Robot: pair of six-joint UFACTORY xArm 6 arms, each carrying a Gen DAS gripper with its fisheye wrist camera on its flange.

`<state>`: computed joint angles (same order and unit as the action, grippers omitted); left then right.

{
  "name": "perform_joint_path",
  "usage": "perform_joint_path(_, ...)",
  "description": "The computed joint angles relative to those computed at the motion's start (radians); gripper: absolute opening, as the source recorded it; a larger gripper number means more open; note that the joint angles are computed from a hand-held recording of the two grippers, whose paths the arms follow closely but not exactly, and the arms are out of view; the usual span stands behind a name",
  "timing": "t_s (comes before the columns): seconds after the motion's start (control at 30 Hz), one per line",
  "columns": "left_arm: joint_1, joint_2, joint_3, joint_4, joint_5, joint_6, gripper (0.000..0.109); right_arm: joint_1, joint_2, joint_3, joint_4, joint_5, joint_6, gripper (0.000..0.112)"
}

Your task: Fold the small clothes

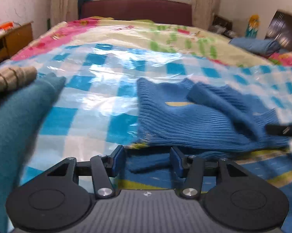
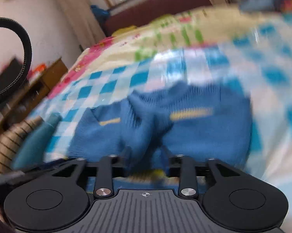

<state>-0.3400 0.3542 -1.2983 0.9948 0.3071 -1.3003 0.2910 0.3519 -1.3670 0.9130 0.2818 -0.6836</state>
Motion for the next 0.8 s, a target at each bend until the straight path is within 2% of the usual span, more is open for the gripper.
perform_joint_path(0.07, -0.004, 0.018, -0.017, -0.037, 0.043, 0.014, 0.056, 0.011, 0.029, -0.031, -0.083, -0.046, 0.017, 0.04)
perform_joint_path(0.13, 0.011, 0.018, -0.002, -0.046, 0.008, -0.022, 0.056, 0.014, 0.052, -0.076, -0.073, -0.028, 0.015, 0.04)
perform_joint_path(0.2, 0.018, 0.014, 0.005, 0.007, -0.003, -0.087, 0.056, 0.019, 0.087, -0.139, -0.116, 0.001, 0.041, 0.04)
perform_joint_path(0.27, 0.024, 0.011, 0.008, 0.065, -0.019, -0.147, 0.056, 0.045, 0.132, -0.198, -0.155, -0.008, 0.018, 0.039)
perform_joint_path(0.3, 0.028, 0.009, 0.011, 0.089, -0.033, -0.171, 0.056, 0.051, 0.157, -0.228, -0.23, -0.002, 0.051, 0.039)
perform_joint_path(0.43, 0.045, 0.003, 0.025, 0.14, -0.085, -0.235, 0.056, 0.062, 0.338, -0.446, -0.649, 0.081, 0.347, 0.038)
perform_joint_path(0.47, 0.048, 0.002, 0.026, 0.152, -0.094, -0.249, 0.056, 0.057, 0.38, -0.504, -0.711, 0.121, 0.39, 0.034)
perform_joint_path(0.5, 0.05, 0.001, 0.027, 0.16, -0.101, -0.259, 0.056, 0.048, 0.426, -0.582, -0.732, 0.184, 0.437, 0.022)
perform_joint_path(0.53, 0.053, 0.0, 0.029, 0.172, -0.11, -0.271, 0.056, 0.04, 0.449, -0.636, -0.711, 0.238, 0.479, 0.01)
perform_joint_path(0.57, 0.055, 0.0, 0.03, 0.183, -0.117, -0.282, 0.056, 0.029, 0.444, -0.649, -0.648, 0.265, 0.479, 0.005)
perform_joint_path(0.63, 0.058, 0.004, 0.032, 0.172, -0.128, -0.275, 0.056, 0.01, 0.367, -0.559, -0.439, 0.2, 0.377, 0.005)
perform_joint_path(0.7, 0.061, 0.005, 0.033, 0.17, -0.135, -0.278, 0.056, -0.012, 0.289, -0.494, -0.229, 0.174, 0.318, 0.005)
perform_joint_path(0.8, 0.057, -0.003, 0.033, 0.214, -0.122, -0.322, 0.056, -0.047, 0.145, -0.308, 0.085, 0.063, 0.191, 0.007)
